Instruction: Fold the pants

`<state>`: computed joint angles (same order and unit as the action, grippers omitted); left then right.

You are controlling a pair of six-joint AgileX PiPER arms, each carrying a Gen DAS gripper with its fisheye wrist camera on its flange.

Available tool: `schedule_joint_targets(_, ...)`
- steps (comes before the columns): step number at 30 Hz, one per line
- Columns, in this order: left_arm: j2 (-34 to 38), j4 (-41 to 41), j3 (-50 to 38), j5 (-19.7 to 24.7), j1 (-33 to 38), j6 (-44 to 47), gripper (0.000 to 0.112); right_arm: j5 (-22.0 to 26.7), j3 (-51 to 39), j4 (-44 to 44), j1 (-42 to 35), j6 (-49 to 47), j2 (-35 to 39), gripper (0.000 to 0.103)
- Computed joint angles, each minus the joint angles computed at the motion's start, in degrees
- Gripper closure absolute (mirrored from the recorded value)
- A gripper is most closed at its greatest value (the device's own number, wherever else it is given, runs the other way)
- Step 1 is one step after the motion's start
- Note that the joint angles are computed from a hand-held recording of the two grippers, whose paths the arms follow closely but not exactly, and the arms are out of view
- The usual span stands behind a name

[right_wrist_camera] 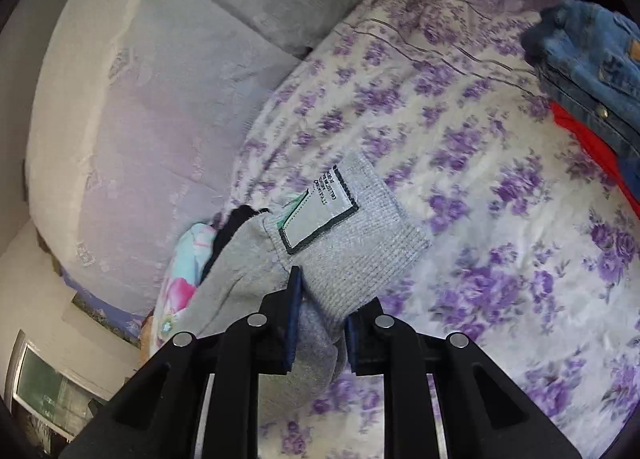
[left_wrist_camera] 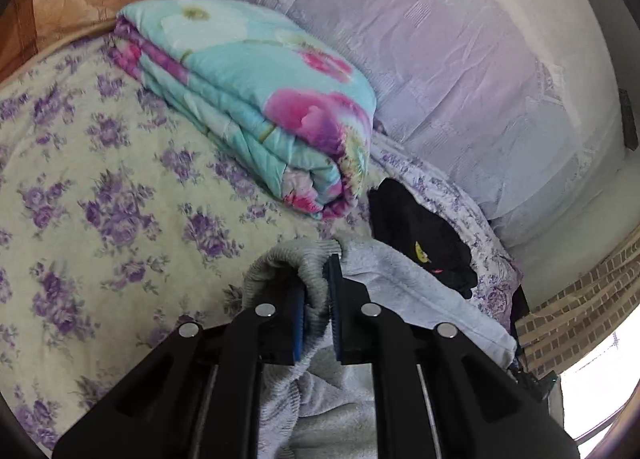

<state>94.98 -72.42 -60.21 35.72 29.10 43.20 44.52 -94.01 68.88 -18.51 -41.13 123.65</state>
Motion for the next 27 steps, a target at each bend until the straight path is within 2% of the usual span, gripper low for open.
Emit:
schedule_joint_targets(1,4.06,3.31,-3.13,1.20,-0.53,-4.20,0.103,0.13,-2.15,-3.72,0.15,3.44,2.15,0.084)
schedule_joint_targets(3,9.35,8.91,-6.35,0.69,-1.26,-10.78,0.092,-0.19,-5.19,-7.42,0.82,7.51,6.99,0.084)
schedule_joint_targets(6,10.41,6.88,-5.57,3.07,0.80,-7.81,0.084,-1.94,-3.88,-4.04,1.31,4.20,7.45,0.083)
schedule_joint_targets(7,9.04,5.90,-4.41,4.22,1.92,-6.08,0.078,-1.70,-4.36,-4.87,1.43,4.88,7.41,0.081)
schedule_joint_targets(8,7.22,5.83,-3.14,4.20,2.64,-5.19,0.065,-1.30,-4.85,-6.07,1.56,6.10,7.27,0.079)
schedule_joint_targets(9,4.39,6.16,-1.20,3.07,3.36,-4.24,0.058,-0.91,-4.31,-6.32,1.58,6.49,6.75,0.072)
schedule_joint_targets(11,-0.02,6.68,1.90,1.75,5.08,-2.39,0.037,0.24,-3.58,-6.34,1.02,6.94,5.87,0.064)
schedule_joint_targets(14,-4.95,8.44,5.28,3.47,9.46,-1.64,0.036,-0.24,0.66,-6.31,0.25,5.22,2.66,0.057)
schedule_joint_targets(19,-13.37,9.89,15.63,8.58,15.15,4.10,0.036,1.15,14.34,-1.01,-3.53,-6.06,-6.85,0.048)
schedule_joint_targets(24,-17.50,7.28,27.72,15.39,20.42,12.71,0.036,7.90,28.68,2.29,-9.84,-16.39,-17.54,0.039)
schedule_joint_targets(27,-19.23,4.75,34.30,17.57,21.24,18.18,0.036,12.43,37.83,3.65,-14.19,-23.47,-24.06,0.035)
